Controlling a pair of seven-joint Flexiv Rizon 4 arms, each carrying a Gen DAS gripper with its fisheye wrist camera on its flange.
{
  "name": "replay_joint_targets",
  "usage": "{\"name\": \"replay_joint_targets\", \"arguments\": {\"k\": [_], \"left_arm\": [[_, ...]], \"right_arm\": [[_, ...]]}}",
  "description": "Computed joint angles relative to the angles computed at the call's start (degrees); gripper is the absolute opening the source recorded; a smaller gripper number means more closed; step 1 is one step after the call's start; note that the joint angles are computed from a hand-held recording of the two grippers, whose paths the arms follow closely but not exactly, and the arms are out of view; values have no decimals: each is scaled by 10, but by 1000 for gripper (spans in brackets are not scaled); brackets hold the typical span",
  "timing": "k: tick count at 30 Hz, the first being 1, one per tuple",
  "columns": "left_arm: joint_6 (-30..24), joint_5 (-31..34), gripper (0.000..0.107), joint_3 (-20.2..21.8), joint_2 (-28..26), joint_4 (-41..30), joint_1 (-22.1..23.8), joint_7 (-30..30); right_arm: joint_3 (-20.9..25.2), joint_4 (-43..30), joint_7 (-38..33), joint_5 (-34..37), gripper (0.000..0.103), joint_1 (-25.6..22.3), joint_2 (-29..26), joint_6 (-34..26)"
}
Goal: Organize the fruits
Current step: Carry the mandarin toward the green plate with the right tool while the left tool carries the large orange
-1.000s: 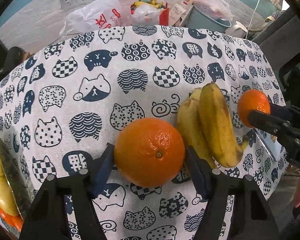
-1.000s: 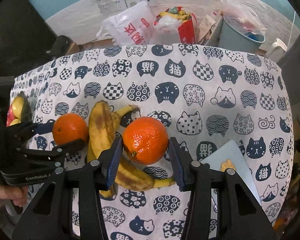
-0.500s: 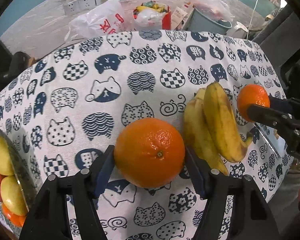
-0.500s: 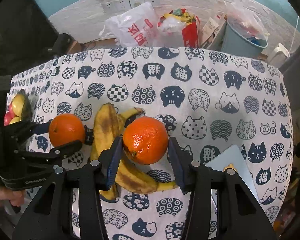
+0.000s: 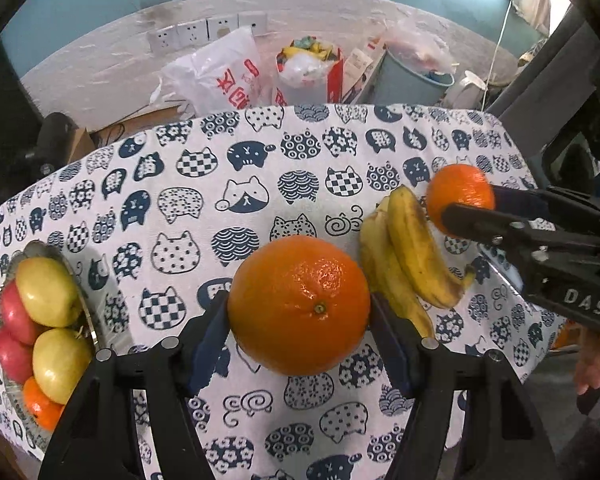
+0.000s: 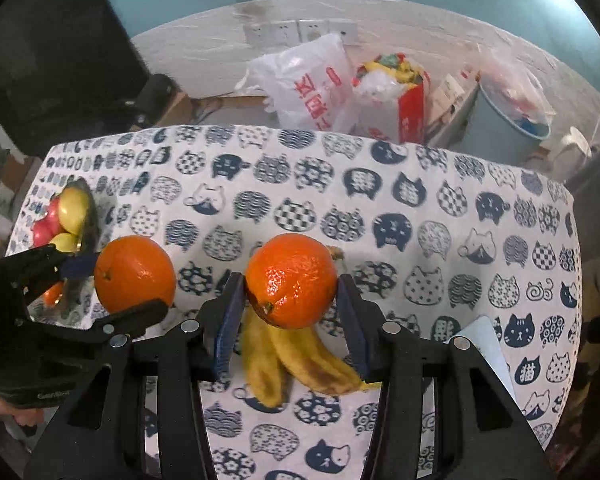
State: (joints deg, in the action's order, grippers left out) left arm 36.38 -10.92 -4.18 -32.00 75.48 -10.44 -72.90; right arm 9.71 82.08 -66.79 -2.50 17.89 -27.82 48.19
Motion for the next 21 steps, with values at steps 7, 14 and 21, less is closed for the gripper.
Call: {"name": "replay_joint_targets", "arguments": {"k": [7, 14, 21], "left_arm": [[11, -22, 70, 1, 39, 36, 19, 6], [21, -27, 70, 11, 69, 68, 37, 4], [35, -38, 70, 23, 101, 109, 64, 6]], "right_arm": [[6, -20, -5, -2, 46, 14, -3, -2], [15, -55, -19, -1, 46, 33, -16, -12], [25, -111, -40, 12, 46, 54, -45, -37]]}}
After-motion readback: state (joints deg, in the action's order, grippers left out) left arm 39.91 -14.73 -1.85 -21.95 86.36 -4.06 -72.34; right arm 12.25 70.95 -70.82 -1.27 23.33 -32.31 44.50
